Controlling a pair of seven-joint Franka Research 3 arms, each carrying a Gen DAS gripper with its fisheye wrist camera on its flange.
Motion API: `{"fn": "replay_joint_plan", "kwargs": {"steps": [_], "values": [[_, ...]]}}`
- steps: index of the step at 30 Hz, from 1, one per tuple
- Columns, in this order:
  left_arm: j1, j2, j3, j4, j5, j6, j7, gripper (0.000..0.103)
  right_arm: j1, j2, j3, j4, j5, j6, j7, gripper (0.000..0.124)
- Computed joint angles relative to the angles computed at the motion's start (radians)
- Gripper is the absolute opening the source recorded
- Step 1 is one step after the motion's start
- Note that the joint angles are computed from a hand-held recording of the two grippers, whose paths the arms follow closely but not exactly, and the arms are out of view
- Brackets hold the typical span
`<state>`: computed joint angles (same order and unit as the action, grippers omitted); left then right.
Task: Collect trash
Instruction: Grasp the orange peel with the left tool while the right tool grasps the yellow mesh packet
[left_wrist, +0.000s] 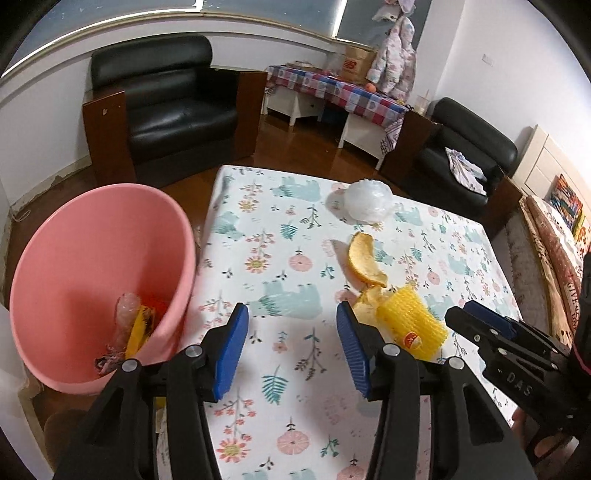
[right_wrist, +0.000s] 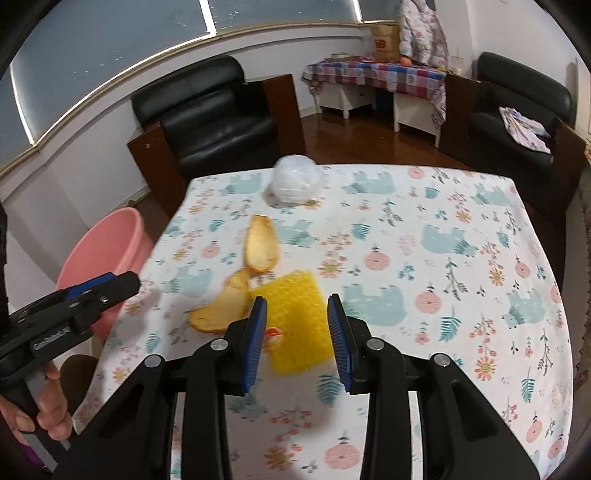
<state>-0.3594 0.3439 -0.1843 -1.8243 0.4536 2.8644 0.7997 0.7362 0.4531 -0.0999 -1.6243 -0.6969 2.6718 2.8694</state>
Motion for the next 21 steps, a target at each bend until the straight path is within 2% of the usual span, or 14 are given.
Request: {"fn": "replay_joint_plan", "kwargs": {"steps": [8,14,21], "values": [[0.001,0.042,-0.018,0.048,-0.023,-0.019,0.052,0.049,-0.031,0.011,0.004,-0.022,0.06,0.02,-0.024,0.036],[0.001,0.074,-0.029,0.078,-0.055,-0.018,0.104,0.049,-0.04,0.032,0.007,-0.018,0.12,0.036,-0.077,0.041],[0.012,0.125,-0.065,0.125,-0.11,-0.023,0.209,0.049,-0.041,0.027,-0.007,-0.053,0.173,0.066,-0.113,0.042]]}}
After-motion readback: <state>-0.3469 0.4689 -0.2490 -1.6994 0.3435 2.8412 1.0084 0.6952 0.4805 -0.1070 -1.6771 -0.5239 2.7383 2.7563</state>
